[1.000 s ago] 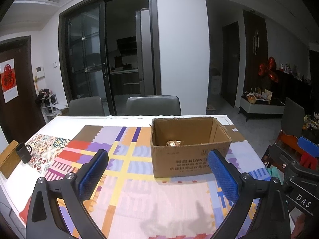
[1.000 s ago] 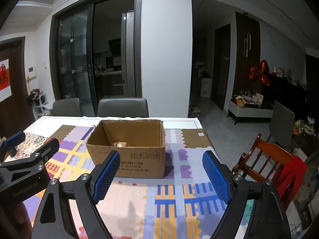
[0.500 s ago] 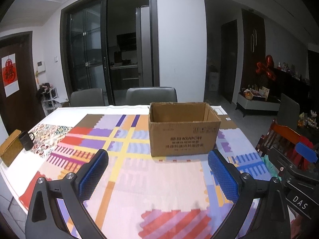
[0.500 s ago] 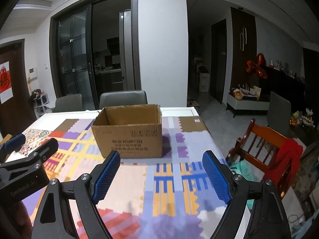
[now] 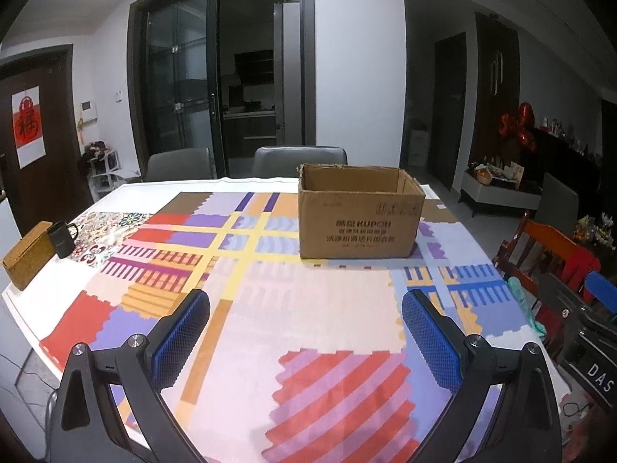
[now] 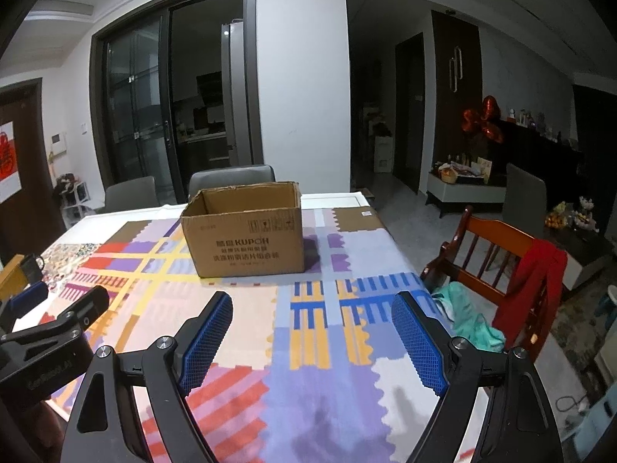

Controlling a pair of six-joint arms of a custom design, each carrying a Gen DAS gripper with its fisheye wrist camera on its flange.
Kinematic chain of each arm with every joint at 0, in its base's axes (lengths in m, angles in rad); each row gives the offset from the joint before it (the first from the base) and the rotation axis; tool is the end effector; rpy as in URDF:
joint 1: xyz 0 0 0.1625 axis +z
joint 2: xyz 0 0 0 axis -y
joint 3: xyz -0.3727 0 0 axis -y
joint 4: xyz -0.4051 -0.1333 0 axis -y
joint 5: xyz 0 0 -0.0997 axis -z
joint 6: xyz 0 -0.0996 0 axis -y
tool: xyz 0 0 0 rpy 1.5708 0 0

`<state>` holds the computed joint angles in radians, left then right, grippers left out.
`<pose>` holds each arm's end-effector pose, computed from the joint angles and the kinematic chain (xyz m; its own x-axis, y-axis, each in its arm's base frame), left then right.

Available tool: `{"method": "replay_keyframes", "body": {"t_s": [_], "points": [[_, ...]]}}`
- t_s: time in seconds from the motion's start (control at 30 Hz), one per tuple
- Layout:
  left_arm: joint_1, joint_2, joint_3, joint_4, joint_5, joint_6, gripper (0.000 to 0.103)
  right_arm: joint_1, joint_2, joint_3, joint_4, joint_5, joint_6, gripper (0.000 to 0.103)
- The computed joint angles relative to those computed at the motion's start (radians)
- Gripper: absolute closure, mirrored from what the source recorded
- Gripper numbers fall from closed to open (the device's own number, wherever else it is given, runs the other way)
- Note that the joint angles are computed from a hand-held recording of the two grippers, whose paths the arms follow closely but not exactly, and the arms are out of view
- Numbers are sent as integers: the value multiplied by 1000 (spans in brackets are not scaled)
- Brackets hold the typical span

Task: Organize snacks

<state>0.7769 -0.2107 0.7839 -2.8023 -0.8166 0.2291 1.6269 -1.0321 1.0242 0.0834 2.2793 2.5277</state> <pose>-0.4492 -0.7242 0.0243 -0.6604 0.3461 -0.6664 0.7332 0.4887 -0.4728 0.1056 -0.6593 0.3805 -0.6470 0.4514 0.6145 -0.4611 0.4102 -0.7868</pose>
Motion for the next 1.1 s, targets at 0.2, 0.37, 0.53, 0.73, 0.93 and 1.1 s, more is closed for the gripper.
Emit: {"method": "replay_keyframes", "body": {"t_s": [0.2,0.37,0.53,0.73,0.93,1.1], "points": [[-6,-70,138,-87,-2,-5,1,9,-62,125,-90,6,-21,18],[-8,-108,207,-114,-6,-17,1,12,-96,185,-119,4,-17,18],[-11,-127,239,-147,-13,-16,1,19,-119,221,-151,3,-21,18],[-11,-135,251,-155,-22,-13,1,23,-134,245,-170,-2,-23,18],[-12,-137,254,-153,-23,-15,1,24,-138,253,-179,-5,-25,18],[-11,-139,259,-154,-25,-16,1,25,-137,253,-180,-4,-24,18]]}}
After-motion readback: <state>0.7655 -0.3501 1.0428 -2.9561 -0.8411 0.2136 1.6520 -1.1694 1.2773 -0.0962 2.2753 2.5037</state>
